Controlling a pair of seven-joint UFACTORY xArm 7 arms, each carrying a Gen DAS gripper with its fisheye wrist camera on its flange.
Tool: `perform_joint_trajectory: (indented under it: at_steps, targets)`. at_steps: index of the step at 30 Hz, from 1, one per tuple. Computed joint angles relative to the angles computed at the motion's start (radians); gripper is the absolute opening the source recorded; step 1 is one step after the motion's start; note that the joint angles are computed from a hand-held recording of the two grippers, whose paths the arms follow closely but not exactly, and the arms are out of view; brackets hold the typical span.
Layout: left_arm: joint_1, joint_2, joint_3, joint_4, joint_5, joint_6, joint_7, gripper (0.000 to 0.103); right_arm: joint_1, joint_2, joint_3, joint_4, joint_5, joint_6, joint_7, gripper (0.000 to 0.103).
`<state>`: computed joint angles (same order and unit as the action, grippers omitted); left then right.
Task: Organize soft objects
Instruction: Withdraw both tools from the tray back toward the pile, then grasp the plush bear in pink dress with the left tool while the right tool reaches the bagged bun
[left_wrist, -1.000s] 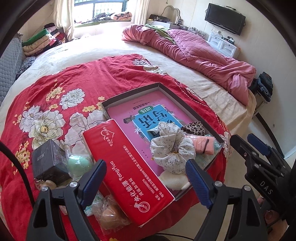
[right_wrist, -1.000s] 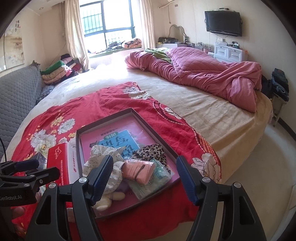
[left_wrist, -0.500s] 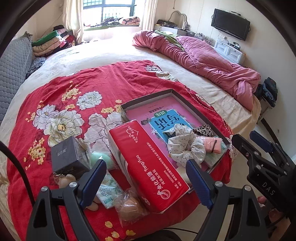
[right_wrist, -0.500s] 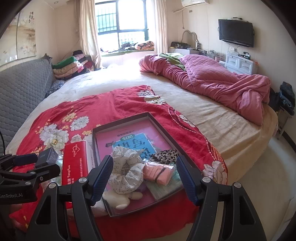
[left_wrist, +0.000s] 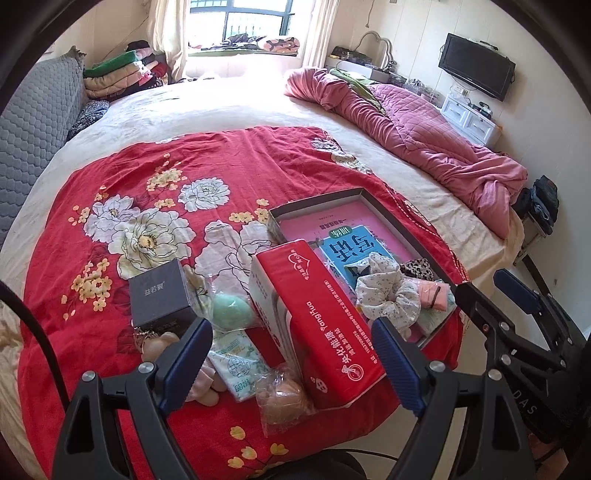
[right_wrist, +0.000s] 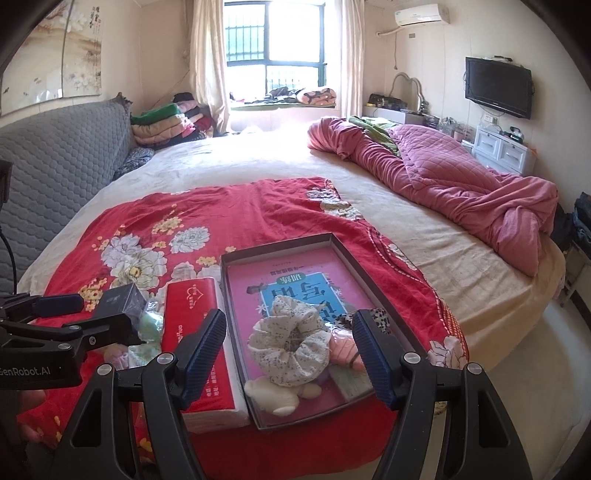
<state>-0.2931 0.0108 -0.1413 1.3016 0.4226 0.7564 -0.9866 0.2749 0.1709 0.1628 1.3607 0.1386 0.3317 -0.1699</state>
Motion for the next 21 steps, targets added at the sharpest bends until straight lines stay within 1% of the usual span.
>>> perform_joint_trajectory:
  at_steps: [3,9,16,21]
  targets:
    - [0.008,-0.030,0.004,-0.034,-0.017,-0.009,0.000,0.087,0.006,-0.005,0.007,-0.004,0.001,-0.001,-0.010,0.072]
    - [0.038,-0.089,-0.001,-0.096,-0.016,-0.007,-0.021,0.087,0.024,-0.010,0.014,-0.002,-0.007,0.002,-0.023,0.072]
    - [0.073,-0.152,-0.016,-0.153,-0.010,0.009,-0.034,0.087,0.044,-0.016,0.019,-0.005,-0.016,-0.002,-0.017,0.072]
    - [0.095,-0.198,-0.022,-0.205,-0.021,0.014,-0.030,0.087,0.058,-0.022,0.029,-0.010,-0.020,0.001,-0.034,0.072]
